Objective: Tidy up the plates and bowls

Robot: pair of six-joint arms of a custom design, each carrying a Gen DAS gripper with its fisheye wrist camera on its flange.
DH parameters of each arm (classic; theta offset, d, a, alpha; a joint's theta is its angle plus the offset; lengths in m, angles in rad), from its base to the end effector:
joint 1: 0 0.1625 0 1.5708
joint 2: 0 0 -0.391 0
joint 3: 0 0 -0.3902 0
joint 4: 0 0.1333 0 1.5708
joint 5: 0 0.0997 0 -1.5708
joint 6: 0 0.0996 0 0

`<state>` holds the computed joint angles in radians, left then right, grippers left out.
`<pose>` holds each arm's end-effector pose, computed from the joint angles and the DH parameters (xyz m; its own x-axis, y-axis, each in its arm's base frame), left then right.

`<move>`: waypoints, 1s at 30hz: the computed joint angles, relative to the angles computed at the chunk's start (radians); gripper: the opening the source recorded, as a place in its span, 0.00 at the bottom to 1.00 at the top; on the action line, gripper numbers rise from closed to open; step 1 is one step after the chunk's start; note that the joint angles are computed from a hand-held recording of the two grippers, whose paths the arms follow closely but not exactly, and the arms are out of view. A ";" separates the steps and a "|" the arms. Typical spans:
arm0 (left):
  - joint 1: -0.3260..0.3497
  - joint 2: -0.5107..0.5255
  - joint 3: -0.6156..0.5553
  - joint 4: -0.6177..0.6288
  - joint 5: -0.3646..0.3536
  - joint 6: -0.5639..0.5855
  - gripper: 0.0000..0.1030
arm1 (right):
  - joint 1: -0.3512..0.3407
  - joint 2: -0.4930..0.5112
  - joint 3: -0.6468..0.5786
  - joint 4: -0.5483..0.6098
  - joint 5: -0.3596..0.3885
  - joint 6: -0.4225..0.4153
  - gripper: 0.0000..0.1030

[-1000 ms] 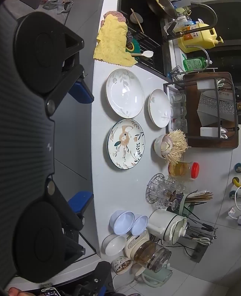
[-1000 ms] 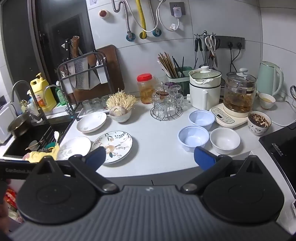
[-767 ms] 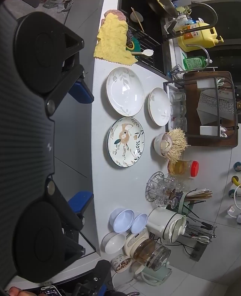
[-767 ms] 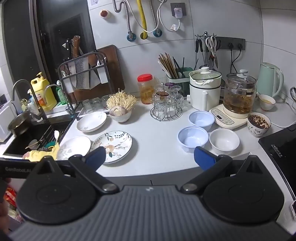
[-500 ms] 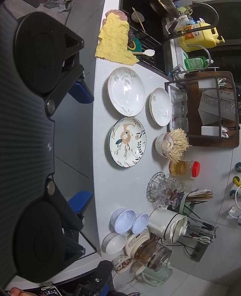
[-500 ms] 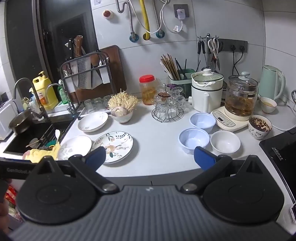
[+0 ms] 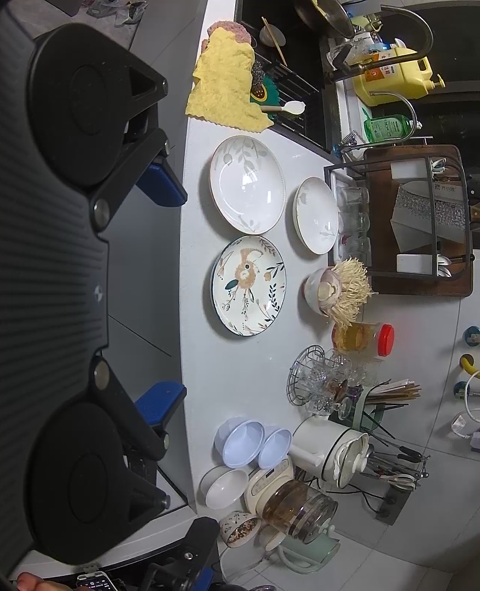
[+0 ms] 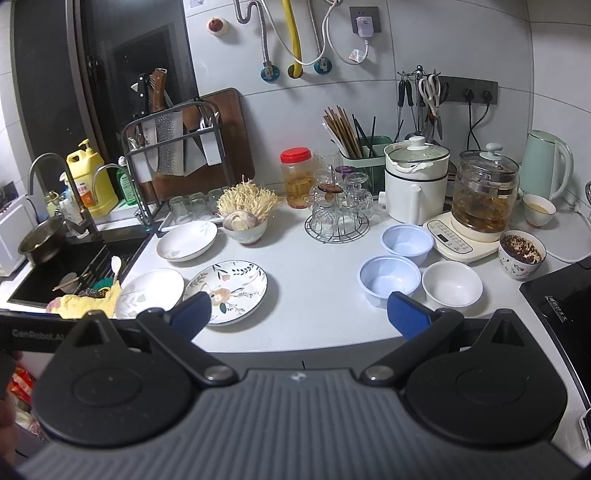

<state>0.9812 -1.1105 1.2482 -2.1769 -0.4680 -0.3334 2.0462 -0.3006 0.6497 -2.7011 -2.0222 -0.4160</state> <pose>-0.1875 -0.6800 0.4642 -0.7284 -0.3221 -0.6047 0.2728 0.6733 -0.6872 0.4799 -0.7360 0.1514 -0.7291 -0.3820 0.5679 -0.6774 0.5214 -0.5189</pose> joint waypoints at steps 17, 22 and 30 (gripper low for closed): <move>-0.008 -0.021 0.028 -0.014 0.008 -0.016 0.99 | 0.001 0.001 -0.001 0.025 0.004 0.016 1.00; -0.006 -0.018 0.032 -0.039 0.006 -0.010 0.99 | 0.000 0.006 -0.011 0.038 0.002 0.016 1.00; 0.003 -0.003 0.006 -0.024 0.006 -0.022 0.99 | -0.005 0.024 -0.045 0.071 0.012 0.021 1.00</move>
